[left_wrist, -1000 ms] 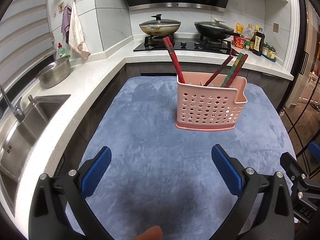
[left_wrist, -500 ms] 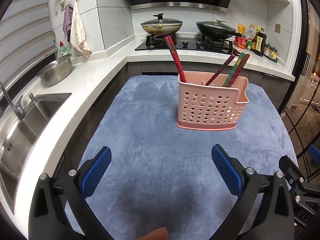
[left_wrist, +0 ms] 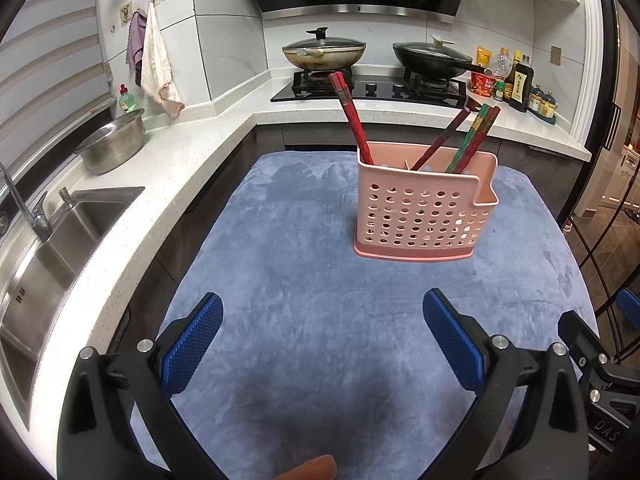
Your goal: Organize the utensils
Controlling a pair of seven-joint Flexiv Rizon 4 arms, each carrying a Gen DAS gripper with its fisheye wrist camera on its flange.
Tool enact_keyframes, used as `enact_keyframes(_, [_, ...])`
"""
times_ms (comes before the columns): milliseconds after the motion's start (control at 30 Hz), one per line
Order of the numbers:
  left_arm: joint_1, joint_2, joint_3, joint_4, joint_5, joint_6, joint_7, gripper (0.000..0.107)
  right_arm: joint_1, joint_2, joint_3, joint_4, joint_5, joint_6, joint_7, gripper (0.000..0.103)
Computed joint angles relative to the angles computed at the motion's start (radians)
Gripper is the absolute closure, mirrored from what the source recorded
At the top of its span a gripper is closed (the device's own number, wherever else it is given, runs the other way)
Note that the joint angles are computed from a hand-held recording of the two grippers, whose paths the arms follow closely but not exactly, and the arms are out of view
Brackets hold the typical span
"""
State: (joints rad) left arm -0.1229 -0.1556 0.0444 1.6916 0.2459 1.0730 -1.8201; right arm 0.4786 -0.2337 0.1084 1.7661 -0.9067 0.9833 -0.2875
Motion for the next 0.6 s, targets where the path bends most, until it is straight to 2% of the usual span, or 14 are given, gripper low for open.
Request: enact_keyframes(600, [-0.007, 0.0, 0.003, -0.003, 0.039, -0.008, -0.036, 0.012, 0.001, -0.004, 0.002, 0.0, 0.011, -0.005, -0.006, 0.007])
